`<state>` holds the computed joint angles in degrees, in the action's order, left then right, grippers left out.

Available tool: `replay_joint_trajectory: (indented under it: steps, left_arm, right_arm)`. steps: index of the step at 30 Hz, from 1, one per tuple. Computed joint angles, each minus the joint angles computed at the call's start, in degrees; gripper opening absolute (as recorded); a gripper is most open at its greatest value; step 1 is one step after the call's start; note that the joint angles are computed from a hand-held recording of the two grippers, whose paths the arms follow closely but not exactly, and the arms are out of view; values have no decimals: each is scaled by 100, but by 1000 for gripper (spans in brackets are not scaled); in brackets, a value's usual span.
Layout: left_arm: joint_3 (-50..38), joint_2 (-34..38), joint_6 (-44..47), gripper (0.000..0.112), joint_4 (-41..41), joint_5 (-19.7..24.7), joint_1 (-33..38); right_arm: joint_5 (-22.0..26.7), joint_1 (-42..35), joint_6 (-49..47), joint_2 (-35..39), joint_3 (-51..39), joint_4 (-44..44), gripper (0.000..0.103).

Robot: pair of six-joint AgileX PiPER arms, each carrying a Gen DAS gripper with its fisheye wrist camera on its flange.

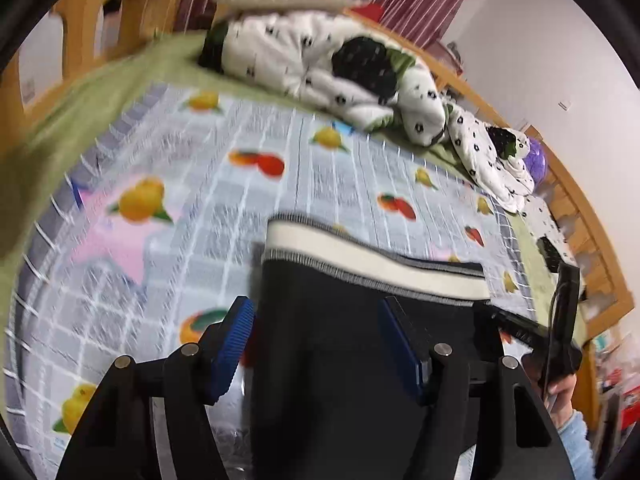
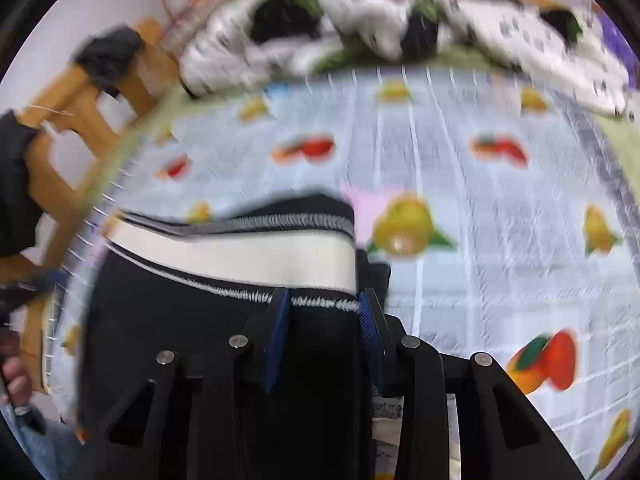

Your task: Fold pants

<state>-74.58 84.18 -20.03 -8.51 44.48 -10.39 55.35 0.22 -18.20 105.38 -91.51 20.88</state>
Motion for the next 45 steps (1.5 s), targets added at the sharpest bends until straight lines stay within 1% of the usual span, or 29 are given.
replay_joint_trajectory:
  steps: [1, 2, 3, 4, 5, 6, 7, 9, 10, 11, 13, 16, 17, 20, 22, 23, 24, 25, 26, 27, 28, 31, 33, 37, 38, 39, 40, 43, 45]
  left_arm:
    - [68, -46, -201, 63, 228, -99, -102]
    - [119, -73, -506, 63, 527, -144, -210]
    - [101, -48, -727, 63, 669, -87, -258]
    - [118, -61, -719, 63, 593, -69, -252]
    - [129, -49, -550, 63, 427, -105, -203]
    - [170, -64, -501, 63, 388, -139, -199]
    - [186, -50, -648, 63, 514, -151, -246]
    - [186, 44, -642, 63, 463, -185, -287]
    - [172, 75, -659, 63, 467, -173, -322]
    - [130, 133, -707, 63, 517, -159, -372]
    - [69, 225, -812, 63, 664, -235, -487]
    - [-109, 440, -913, 63, 956, -386, -690]
    - [-212, 553, -971, 63, 1124, -454, -788]
    - [-635, 1008, -1134, 62, 1816, -643, -1132]
    - [-1042, 1436, -1185, 62, 2338, -497, -1298]
    - [-1211, 1667, -1135, 62, 2387, -393, -1306]
    - [-1298, 1865, -1019, 62, 2247, -345, -1252]
    - [-1369, 2092, -949, 60, 2119, -258, -1191]
    - [-1359, 2250, -998, 60, 2147, -247, -1174]
    - [-1201, 2284, -1098, 60, 2262, -437, -1190]
    - [-1110, 2263, -1240, 60, 2411, -540, -1236]
    - [-1163, 2274, -1171, 60, 2314, -482, -1230]
    - [-1077, 2243, -1103, 63, 2192, -598, -1190]
    - [-1003, 2228, -1137, 67, 2249, -680, -1219]
    - [-985, 2209, -1074, 70, 2155, -674, -1204]
    - [-1012, 2215, -972, 75, 2010, -636, -1184]
    - [-995, 2194, -945, 76, 1917, -620, -1174]
    - [-922, 2096, -1178, 77, 2042, -506, -1262]
    - [-826, 1988, -1275, 77, 2137, -427, -1344]
  right_arm:
    - [-239, 56, -21, -73, 161, -32, 29]
    - [-526, 43, -262, -254, 436, 86, 14]
    - [-668, -88, -704, -480, 652, 433, 14]
    - [-659, -257, -945, -612, 755, 841, 14]
    - [-541, -422, -957, -686, 728, 1019, 14]
    - [-596, -500, -853, -711, 780, 968, 14]
    - [-792, -456, -682, -682, 888, 688, 14]
    - [-953, -185, -166, -464, 888, -128, 14]
    - [-1088, -128, -166, -470, 961, -253, 15]
    - [-1097, -126, -183, -517, 958, -287, 21]
    - [-975, -206, -122, -757, 918, -250, 22]
    - [-1364, -242, -242, -1208, 1208, 50, 23]
    - [-1346, -220, -441, -1227, 1169, 215, 23]
    - [-1418, -13, -480, -1064, 1052, 271, 23]
    - [-1458, 211, -338, -741, 839, 30, 23]
    - [-1462, 299, -298, -583, 753, -153, 23]
    - [-1526, 395, -141, -422, 696, -464, 21]
    - [-1667, 453, -37, -320, 732, -677, 21]
    - [-1994, 482, -95, -272, 880, -716, 21]
    - [-2130, 488, -168, -238, 922, -710, 21]
    - [-2087, 490, -250, -138, 814, -711, 21]
    - [-2017, 405, -366, 73, 600, -515, 20]
    - [-2076, 378, -452, 66, 647, -422, 20]
    - [-2166, 393, -446, 4, 743, -421, 20]
    - [-2184, 418, -367, -12, 759, -483, 20]
    - [-2205, 439, -294, -31, 780, -550, 21]
    - [-2243, 466, -207, -62, 819, -639, 21]
    - [-2289, 508, -156, -138, 899, -746, 21]
    - [-2113, 432, -252, -186, 871, -585, 24]
